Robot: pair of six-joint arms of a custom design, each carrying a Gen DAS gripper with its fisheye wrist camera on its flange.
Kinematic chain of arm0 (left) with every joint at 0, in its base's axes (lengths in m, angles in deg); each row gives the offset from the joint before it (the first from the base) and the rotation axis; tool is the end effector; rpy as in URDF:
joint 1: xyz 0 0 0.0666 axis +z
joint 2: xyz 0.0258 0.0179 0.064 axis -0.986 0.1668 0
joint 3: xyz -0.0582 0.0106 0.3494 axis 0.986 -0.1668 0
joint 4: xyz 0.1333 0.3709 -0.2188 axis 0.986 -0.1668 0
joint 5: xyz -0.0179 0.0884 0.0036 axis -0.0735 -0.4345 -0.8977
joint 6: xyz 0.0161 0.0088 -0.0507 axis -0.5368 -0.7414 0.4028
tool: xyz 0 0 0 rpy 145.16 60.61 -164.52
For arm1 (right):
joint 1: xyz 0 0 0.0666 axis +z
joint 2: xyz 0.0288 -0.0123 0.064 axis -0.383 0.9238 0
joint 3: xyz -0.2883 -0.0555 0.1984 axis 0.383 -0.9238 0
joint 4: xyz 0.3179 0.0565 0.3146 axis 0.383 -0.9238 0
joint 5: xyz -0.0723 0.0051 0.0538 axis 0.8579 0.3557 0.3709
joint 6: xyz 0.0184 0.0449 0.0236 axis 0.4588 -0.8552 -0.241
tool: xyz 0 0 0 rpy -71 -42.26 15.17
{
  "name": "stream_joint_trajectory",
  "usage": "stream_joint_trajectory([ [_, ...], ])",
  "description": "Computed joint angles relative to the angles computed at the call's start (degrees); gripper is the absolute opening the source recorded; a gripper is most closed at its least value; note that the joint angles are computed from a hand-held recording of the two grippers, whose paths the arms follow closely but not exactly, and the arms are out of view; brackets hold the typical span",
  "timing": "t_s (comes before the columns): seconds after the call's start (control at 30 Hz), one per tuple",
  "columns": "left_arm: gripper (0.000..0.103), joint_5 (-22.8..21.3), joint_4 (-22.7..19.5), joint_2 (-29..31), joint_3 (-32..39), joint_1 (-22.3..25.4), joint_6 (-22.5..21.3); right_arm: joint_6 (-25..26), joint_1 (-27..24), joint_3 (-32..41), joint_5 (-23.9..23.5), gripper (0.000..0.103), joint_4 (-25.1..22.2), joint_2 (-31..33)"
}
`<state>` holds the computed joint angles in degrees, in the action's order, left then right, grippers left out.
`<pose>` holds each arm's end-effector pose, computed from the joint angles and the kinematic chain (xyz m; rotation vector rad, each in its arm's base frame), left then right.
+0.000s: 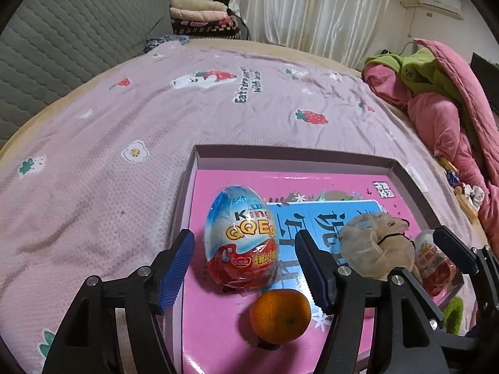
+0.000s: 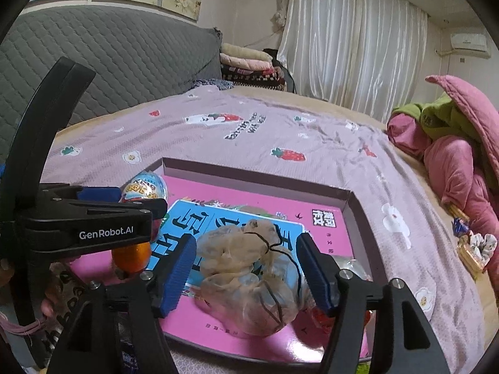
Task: Organize objects
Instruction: 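Open the right tool to drop the mesh bag in the tray while the left tool releases the egg, then withdraw both open tools from the tray toward the walnut and mandarin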
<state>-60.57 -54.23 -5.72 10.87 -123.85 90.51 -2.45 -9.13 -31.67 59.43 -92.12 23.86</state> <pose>0.3535 -0.3063 0.2874 -0.5500 2.3103 0.0411 0.3526 0.0933 0.2828 -0.7514 2.0475 0.2425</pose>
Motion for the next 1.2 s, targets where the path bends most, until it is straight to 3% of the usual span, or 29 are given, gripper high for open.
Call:
stream_joint_trajectory([
  [0.4,0.069,-6.79,-2.25,-4.84,-1.85,-2.67,2.92,-0.48,-1.88,-1.86,-2.38,0.069,1.78,-4.91],
  [0.57,0.069,-8.10,-3.58,-6.11,-2.37,-4.37,3.74,-0.86,-2.47,-2.43,-3.69,0.070,1.54,-6.74],
  [0.67,0.075,-8.91,-4.19,-6.64,-2.48,-5.57,3.98,-1.04,-2.43,-2.97,-3.54,0.071,1.69,-8.13],
  [1.2,0.078,-14.07,-8.76,-8.53,-2.74,-10.67,6.53,-2.42,-4.32,-4.79,-4.99,0.079,2.48,-12.83],
])
